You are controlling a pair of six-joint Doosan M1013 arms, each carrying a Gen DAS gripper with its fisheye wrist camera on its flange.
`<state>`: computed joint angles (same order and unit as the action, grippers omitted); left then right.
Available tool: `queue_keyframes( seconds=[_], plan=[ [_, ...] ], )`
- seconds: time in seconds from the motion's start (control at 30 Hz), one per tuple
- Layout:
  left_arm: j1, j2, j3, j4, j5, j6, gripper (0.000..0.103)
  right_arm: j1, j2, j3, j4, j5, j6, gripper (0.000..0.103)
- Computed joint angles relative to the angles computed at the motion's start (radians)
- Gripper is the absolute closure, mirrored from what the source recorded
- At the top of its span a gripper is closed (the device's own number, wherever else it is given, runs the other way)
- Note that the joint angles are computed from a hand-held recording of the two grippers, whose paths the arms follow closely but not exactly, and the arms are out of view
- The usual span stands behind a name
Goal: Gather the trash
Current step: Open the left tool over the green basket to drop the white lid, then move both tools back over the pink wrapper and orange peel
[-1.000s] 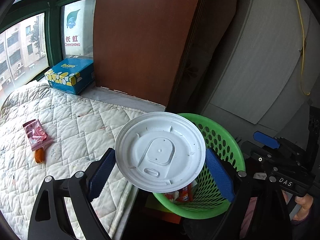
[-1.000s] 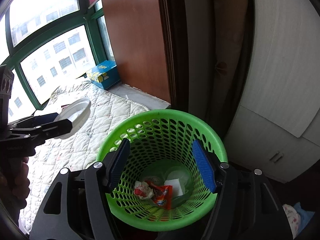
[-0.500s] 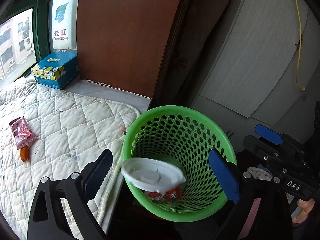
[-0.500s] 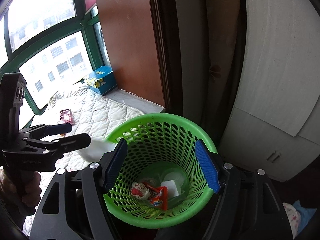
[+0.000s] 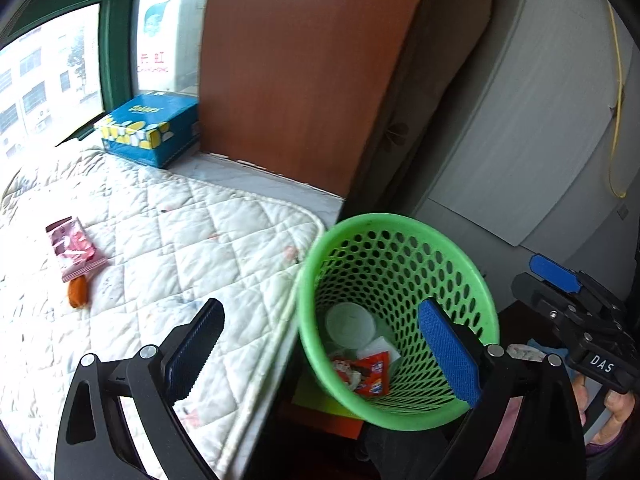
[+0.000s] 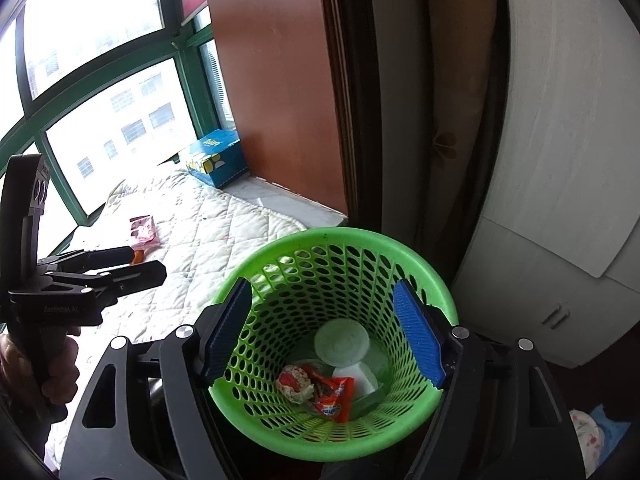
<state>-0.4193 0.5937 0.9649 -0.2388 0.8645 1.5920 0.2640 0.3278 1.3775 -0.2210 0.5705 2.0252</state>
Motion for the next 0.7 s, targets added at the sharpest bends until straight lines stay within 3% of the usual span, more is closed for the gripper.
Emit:
queue_keyframes(
  seconds=[0.4,0.7],
  plan=[
    [0.073,-0.037,0.073,0.150,-0.047,-0.175,0.009,0.025,0.058,-0.085,0.085,0.033,-0.117,0.028],
    [0.147,-0.068,0.138,0.217,-0.070,-0.286,0.009,0.051,0.153,-0.224,0.225,0.106,-0.277,0.028]
  ],
)
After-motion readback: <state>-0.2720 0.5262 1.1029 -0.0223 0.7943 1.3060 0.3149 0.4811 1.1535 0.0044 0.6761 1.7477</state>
